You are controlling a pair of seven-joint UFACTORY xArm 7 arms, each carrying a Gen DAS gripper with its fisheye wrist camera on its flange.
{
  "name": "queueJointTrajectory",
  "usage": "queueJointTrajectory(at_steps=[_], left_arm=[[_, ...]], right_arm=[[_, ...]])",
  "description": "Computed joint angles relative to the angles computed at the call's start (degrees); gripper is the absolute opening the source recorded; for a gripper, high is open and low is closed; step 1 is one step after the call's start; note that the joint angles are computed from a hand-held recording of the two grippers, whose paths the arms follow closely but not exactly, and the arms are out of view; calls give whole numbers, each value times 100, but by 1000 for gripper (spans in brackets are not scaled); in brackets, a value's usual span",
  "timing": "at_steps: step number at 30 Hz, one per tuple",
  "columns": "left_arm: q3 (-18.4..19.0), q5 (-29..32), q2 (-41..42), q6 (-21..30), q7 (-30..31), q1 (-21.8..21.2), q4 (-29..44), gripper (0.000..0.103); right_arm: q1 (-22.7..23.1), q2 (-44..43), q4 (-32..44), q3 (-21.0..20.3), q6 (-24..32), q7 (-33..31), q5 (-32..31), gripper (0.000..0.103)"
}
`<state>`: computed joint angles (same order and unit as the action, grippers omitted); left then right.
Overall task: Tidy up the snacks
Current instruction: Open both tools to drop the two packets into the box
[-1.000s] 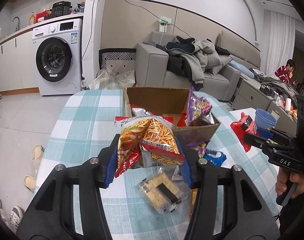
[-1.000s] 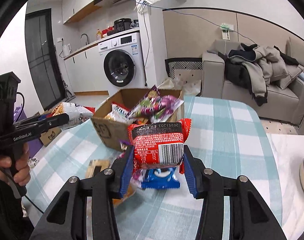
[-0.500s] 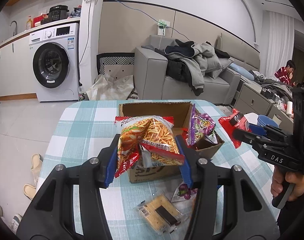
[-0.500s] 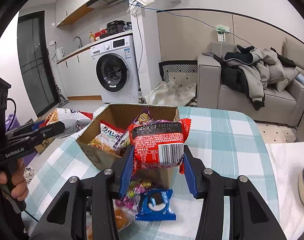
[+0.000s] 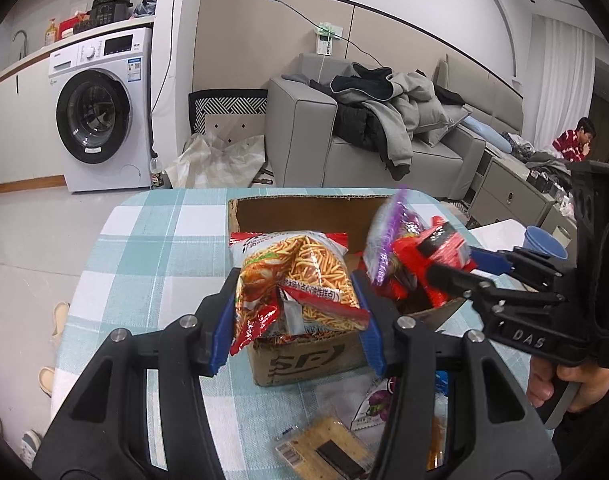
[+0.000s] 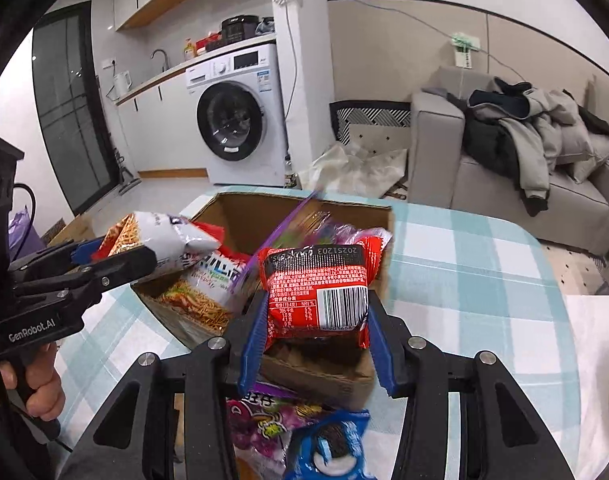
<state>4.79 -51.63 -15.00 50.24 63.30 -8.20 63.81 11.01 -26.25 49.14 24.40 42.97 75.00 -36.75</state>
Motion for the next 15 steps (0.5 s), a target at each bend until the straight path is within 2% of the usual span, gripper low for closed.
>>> queueJointTrajectory(at_steps=[10, 15], left_arm=[[-160, -79, 347, -56, 21, -25, 229, 50], [-314, -83, 420, -348, 112, -76, 195, 50]], right_arm=[[11, 282, -17, -187, -270, -67, -73, 46], [94, 331, -14, -207, -234, -232, -23, 46]])
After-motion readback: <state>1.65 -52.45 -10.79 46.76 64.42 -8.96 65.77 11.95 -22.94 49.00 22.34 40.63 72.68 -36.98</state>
